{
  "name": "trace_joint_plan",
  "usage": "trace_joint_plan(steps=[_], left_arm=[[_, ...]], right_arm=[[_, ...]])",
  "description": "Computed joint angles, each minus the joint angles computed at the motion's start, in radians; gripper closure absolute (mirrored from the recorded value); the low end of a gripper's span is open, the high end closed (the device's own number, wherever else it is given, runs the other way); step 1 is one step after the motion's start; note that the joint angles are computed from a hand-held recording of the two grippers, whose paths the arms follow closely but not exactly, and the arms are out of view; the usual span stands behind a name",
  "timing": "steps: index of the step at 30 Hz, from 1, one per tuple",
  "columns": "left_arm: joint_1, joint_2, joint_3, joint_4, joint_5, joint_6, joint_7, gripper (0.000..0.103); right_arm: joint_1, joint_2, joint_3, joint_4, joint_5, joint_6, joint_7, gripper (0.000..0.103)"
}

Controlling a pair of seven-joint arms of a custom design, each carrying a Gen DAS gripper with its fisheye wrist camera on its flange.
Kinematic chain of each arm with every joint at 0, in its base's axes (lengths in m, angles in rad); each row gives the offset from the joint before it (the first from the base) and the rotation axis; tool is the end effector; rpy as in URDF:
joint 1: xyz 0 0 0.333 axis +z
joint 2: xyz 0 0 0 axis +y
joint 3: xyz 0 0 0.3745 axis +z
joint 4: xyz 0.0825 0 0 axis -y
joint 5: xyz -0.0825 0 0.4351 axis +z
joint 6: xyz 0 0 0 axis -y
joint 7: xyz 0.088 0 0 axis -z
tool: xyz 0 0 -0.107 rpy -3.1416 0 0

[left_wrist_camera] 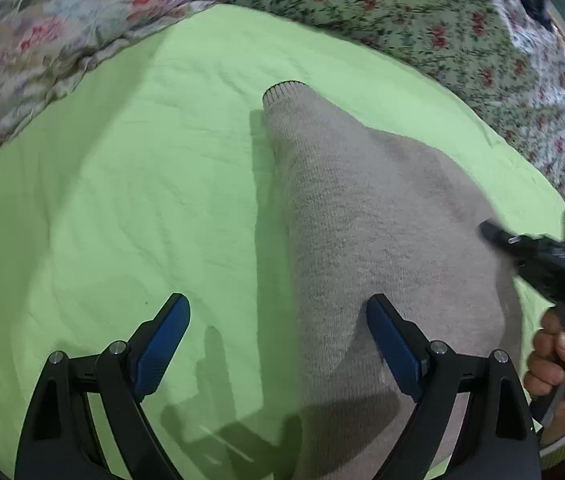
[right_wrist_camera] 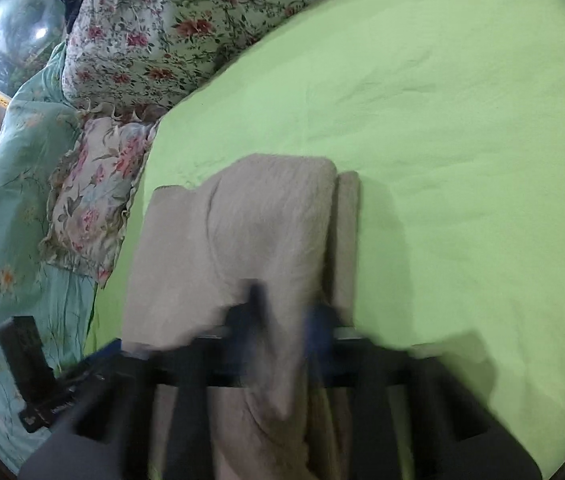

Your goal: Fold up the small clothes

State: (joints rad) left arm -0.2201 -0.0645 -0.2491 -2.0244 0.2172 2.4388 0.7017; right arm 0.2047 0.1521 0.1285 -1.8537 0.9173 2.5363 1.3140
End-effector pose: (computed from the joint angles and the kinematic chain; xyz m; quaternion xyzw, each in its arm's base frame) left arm 0.5516 -0.2830 0.5677 -0.7684 0.5879 -0.2216 0.1219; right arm 0.6618 0.2143 0.5309 -0.6244 0.6599 0.0961 0.4068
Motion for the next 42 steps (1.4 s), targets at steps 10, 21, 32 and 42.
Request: trace_joint_plan(steps=[10, 21, 32, 42], left_arm=[[-0.01, 0.038, 0.0, 0.027, 0.1, -0.029, -0.046, 0.0], [-0.02, 0.034, 0.001, 0.021, 0.125, -0.049, -0.062, 0.0], [-0.024, 0.037, -0.001, 0.025, 0.168, -0.061, -0.072, 0.0], [-0.027, -0.086, -0.044, -0.036, 0.192, -0.105, -0.105, 0.007]], right_arm=[[0.021, 0.002, -0.006, -0.046, -0.047, 0.1, -0.022, 0.093], [0.058, -0.092, -0.006, -0.126, -0.305, 0.226, 0.155, 0.086], [0.116, -0.146, -0.038, -0.213, -0.306, 0.159, 0.113, 0.103], [0.155, -0.28, -0.066, -0.283, -0.204, 0.136, 0.051, 0.097]])
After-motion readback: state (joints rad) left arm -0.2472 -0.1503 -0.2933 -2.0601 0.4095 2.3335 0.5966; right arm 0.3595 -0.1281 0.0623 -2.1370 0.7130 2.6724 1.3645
